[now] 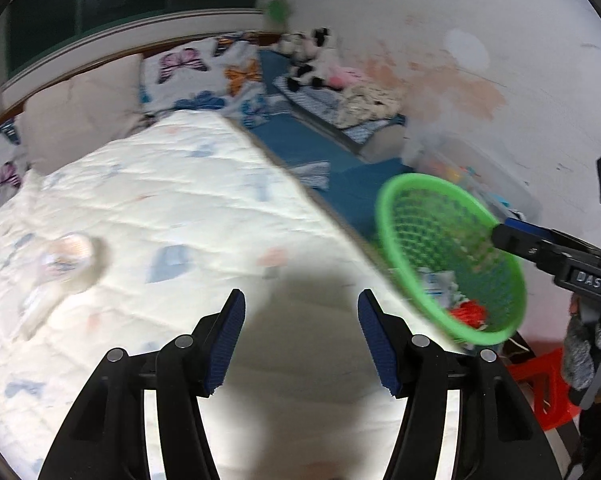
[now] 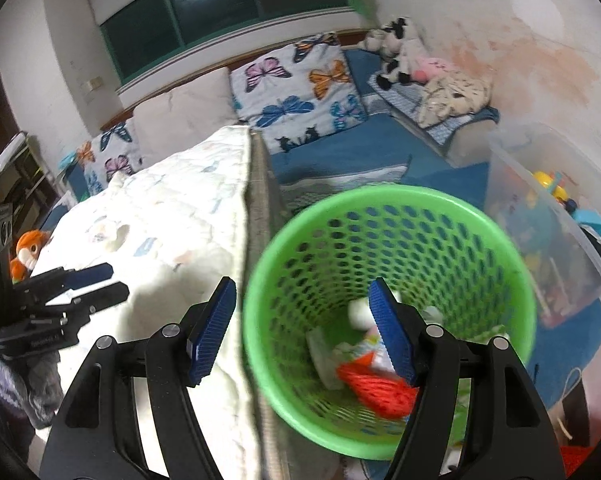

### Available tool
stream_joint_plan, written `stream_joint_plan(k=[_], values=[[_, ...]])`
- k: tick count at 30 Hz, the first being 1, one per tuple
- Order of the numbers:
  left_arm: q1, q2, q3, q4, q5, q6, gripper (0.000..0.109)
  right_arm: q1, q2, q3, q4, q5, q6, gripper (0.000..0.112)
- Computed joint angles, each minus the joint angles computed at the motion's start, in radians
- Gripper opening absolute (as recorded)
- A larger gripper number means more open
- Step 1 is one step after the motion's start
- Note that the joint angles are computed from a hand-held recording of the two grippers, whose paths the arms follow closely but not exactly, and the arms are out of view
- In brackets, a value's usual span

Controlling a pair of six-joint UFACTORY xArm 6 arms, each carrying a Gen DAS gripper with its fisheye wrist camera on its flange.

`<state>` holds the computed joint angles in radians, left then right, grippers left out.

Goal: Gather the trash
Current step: 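Move both tools back to the bed toward the remaining clear containers, then grasp the clear rectangular container with the left tool while the right tool grasps the round labeled cup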

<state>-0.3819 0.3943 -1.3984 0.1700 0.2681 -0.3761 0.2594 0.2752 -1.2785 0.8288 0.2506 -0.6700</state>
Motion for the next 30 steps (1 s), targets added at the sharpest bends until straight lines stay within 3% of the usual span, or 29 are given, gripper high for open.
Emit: stream_joint_plan(k=[4,8,19,27,30], values=[[0.065,-0.048,0.057,0.119,0.007,-0.087,0.058,0.038,0.035,-0.049,-0.032,0.02,0.023,0.069],[0.148,-0.086,0.103,0.232,0.012,-0.153,0.069,0.074,0.08,-0.116,-0.074,0.055,0.052,0.069],[0.299,-0.042,0.069,0.188,0.042,0.081,0.081,0.156,0.237,-0.361,-0.175,0.189,0.126,0.07],[0.335,0.024,0.015,0.109,0.042,0.251,0.083,0.189,0.365,-0.566,-0.243,0.294,0.166,0.07],[0.339,0.044,-0.004,0.022,0.046,0.353,0.083,0.2,0.414,-0.641,-0.272,0.325,0.18,0.07]])
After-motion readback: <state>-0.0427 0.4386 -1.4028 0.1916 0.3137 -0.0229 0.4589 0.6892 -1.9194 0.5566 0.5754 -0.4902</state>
